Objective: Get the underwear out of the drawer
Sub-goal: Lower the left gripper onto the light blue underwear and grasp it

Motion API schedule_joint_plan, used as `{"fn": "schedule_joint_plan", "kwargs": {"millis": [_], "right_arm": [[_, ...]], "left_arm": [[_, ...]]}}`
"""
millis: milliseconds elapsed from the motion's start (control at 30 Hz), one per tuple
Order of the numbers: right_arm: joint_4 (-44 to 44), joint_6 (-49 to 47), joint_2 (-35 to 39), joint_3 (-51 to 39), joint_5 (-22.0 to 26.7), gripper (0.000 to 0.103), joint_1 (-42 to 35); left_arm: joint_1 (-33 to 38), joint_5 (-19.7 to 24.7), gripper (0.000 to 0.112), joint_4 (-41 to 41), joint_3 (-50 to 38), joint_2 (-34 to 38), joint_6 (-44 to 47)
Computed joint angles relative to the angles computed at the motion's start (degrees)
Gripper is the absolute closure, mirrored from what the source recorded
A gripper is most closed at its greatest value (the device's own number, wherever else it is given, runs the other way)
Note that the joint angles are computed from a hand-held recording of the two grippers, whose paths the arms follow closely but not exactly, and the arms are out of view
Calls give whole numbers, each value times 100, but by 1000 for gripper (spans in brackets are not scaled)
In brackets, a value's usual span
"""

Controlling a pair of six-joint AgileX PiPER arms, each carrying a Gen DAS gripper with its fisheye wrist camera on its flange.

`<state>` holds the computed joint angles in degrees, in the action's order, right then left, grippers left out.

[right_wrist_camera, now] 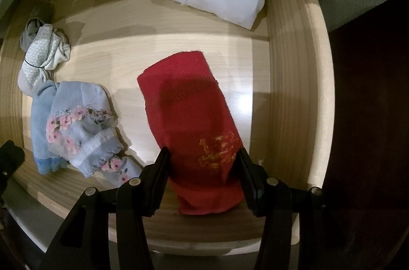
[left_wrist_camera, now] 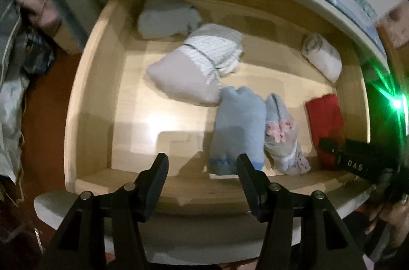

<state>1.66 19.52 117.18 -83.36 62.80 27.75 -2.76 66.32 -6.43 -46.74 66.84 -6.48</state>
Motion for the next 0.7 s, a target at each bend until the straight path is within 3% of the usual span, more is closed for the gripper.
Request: {"fn": "schedule_joint_plan", "kwargs": {"millis": [400,700], "right_arm": [[22,-127,-109,-5,92,55,-126],[41,-208,-169,-11,137,55,-201]], "left_arm": [[-871,-96,55,-147,-298,783,-488],[-871,16,55,7,-739,1778,-599]]}}
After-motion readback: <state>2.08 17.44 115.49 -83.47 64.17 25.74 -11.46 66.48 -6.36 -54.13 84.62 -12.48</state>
